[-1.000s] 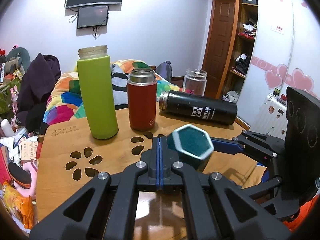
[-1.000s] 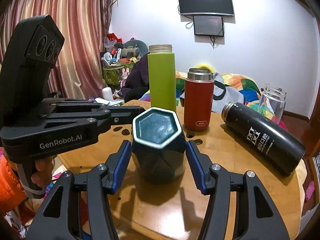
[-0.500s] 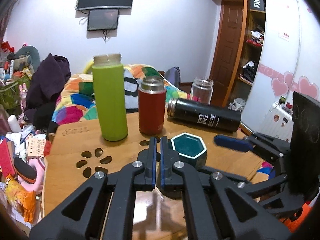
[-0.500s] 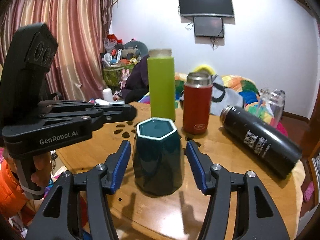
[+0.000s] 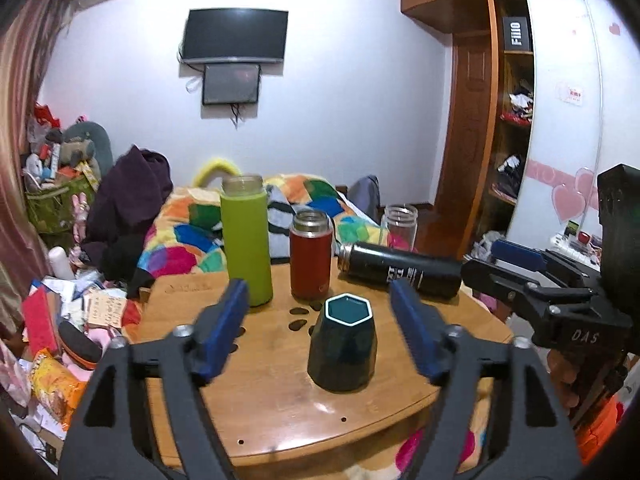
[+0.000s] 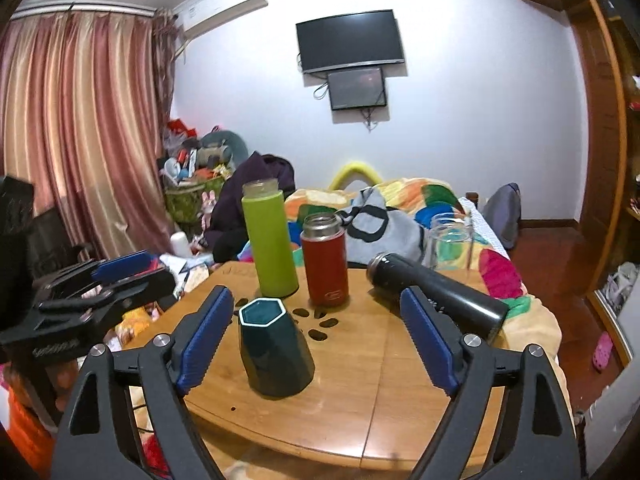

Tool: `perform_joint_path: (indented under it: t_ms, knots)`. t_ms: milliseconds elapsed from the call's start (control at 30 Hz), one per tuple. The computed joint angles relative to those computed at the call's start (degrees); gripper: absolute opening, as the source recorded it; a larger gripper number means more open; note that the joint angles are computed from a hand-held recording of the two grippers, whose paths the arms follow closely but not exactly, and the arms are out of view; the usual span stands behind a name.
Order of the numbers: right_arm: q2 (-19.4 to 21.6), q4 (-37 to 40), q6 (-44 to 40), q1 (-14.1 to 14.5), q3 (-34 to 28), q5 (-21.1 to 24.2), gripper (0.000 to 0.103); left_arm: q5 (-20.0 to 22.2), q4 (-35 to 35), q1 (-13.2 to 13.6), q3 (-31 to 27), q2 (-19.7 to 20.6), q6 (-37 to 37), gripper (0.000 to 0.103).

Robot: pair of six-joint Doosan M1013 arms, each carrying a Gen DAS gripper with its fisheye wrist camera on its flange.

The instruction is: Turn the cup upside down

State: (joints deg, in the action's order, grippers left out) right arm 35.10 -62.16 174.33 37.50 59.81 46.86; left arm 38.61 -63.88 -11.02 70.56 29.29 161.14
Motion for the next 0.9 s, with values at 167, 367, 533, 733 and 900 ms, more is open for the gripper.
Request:
perform_joint_path:
  t_ms: [167, 367, 533, 733, 900]
  knots:
    - [-0.6, -3.72, 2.87, 1.34, 0.18, 3.37, 0.103, -3.72, -5.49, 0.14, 3.48, -2.48, 4.46, 0.102]
    - [-0.93, -5.73, 3.76, 2.54, 0.14, 5.85, 0.103, -6.9, -7.66, 0.04, 5.66, -3.91, 5.79, 0.103]
    - [-0.66, -5.55, 3.12, 3.02, -0.23, 7.26, 0.103, -7.35, -8.68, 0.15, 6.75, -4.29, 5.82, 0.103]
    - [-0.51, -4.05, 2.15, 2.92, -0.37, 6.87, 0.103, -8.74, -9.51, 0.02, 7.77, -4.73, 6.93, 0.103]
    - [-0.61, -4.29, 2.53, 2.86, 0.03, 6.31, 0.103, -9.32, -9.55, 0.03, 7.79, -4.77, 6.75, 0.103]
